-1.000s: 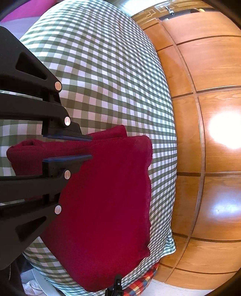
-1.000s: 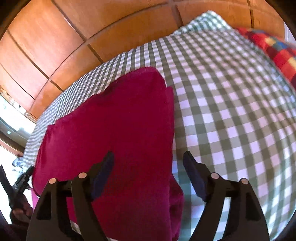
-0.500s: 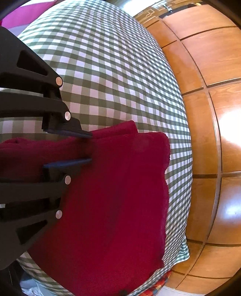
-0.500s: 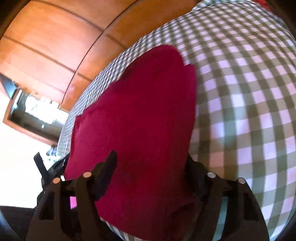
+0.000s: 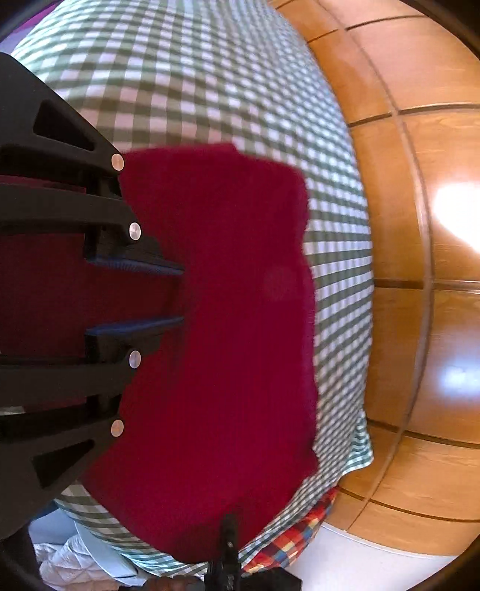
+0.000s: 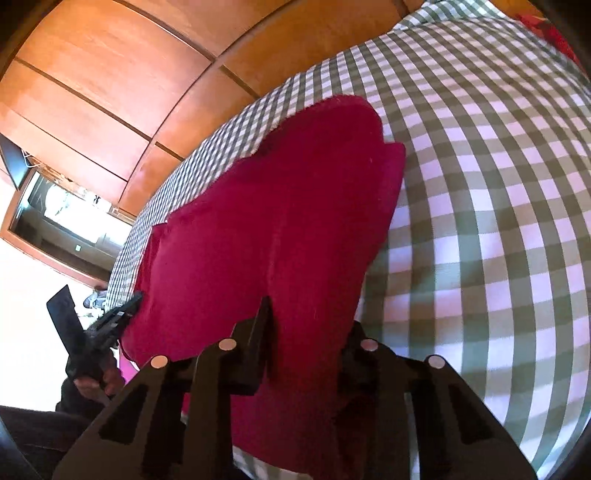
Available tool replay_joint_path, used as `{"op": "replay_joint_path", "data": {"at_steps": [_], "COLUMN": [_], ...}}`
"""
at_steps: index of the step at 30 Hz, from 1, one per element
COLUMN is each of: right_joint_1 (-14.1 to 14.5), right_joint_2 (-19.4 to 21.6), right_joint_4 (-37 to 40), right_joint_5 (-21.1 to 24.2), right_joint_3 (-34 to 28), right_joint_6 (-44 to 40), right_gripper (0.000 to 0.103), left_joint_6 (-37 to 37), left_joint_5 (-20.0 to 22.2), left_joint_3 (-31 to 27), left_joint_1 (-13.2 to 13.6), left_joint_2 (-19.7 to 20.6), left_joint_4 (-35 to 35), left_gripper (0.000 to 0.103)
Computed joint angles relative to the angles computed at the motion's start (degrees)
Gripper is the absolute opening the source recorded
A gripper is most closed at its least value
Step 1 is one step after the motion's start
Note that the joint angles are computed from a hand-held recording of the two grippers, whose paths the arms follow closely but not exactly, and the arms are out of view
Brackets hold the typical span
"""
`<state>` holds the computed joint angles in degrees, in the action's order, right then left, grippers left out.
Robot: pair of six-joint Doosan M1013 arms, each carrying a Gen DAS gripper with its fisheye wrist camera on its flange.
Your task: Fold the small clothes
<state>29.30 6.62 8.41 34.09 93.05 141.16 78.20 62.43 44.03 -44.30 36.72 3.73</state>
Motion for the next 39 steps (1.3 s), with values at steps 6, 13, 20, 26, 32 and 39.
{"op": "replay_joint_path", "data": {"at_steps": [6,13,20,26,32,39], "right_joint_1": [1.8,4.3,6.3,8.2,9.3,11.1], "right_joint_2": [1.1,6.0,13.2,20.8,25.3,30.5], "right_joint_4": [-0.9,-3.3,-4.0,-5.1,-6.9,-6.0], "right_joint_5": [-0.3,5.0,11.7,20.8,27.5,33.2], "right_joint_3": [-4.7,-15.8,-28.2,-39.8,-47.1,-53.6], "right_joint_6": [0.9,-2.6,-4.9,-7.5,-9.7,-14.4], "right_gripper": [0.023,0.019,0.018,0.018,0.018,0.018], "left_joint_6": [0.3,1.4,3.1,3.4,3.6,0.5], "left_joint_5": [-1.3,-3.3,-5.5,-7.6,-9.3,-7.8], "left_joint_3": [1.0,2.9,4.4,7.0,13.1,17.6], "left_joint_1": [1.8,3.5,4.4,6.7,9.6,10.6], "left_joint_2": [-0.1,-0.8,-1.4,-3.1,-7.5,-9.4], "left_joint_4": [-7.1,-14.8,-19.5,-27.9,-29.7,-28.4], "left_gripper": [0.021,0.021,0.021,0.021,0.021,0.021]}}
